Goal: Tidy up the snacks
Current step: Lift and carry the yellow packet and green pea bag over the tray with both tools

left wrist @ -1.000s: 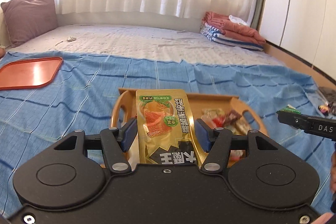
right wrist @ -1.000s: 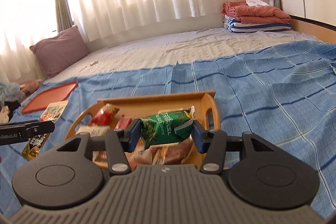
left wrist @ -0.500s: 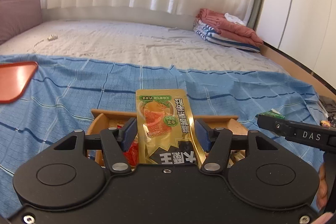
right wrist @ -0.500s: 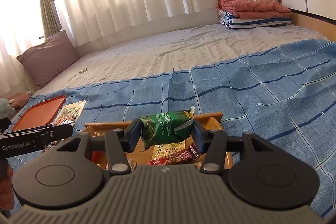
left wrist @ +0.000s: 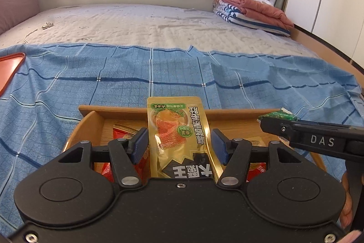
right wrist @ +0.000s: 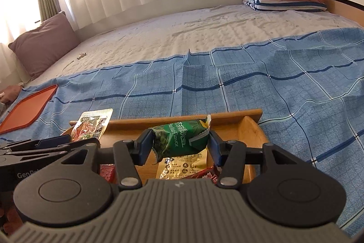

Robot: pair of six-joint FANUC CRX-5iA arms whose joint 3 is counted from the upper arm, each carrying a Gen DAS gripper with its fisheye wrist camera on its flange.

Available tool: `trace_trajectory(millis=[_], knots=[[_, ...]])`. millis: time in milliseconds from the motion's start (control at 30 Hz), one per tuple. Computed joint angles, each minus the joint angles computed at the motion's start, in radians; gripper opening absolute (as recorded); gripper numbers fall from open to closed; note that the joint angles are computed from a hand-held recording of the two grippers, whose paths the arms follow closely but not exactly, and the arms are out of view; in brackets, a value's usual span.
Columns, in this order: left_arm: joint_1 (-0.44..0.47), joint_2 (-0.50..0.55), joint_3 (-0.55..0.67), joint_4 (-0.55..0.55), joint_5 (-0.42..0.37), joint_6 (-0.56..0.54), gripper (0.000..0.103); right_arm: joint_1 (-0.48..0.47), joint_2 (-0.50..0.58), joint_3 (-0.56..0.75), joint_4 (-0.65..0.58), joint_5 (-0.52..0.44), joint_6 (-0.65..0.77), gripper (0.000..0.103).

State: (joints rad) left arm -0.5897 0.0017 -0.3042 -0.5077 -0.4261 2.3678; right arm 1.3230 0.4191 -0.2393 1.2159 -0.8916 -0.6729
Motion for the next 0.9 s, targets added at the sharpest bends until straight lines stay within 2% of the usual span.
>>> trace_trajectory(millis=[233,367,900], knots=[[0.005,0.048,0.005,-0.006,0.034,-0.010,0.058,-0.037,0.031,0.009,-0.022,0.027,-0.001,0.056],[0.020,0.060,-0.014,0.059,0.063,-0.077,0.058,-0.044,0.045,0.016,-0.037,0.034,0.026,0.057],[0.027,0.089,0.003,0.095,0.024,-0.104,0.059,-0.043,0.075,0.043,-0.082,0.035,0.086,0.058]])
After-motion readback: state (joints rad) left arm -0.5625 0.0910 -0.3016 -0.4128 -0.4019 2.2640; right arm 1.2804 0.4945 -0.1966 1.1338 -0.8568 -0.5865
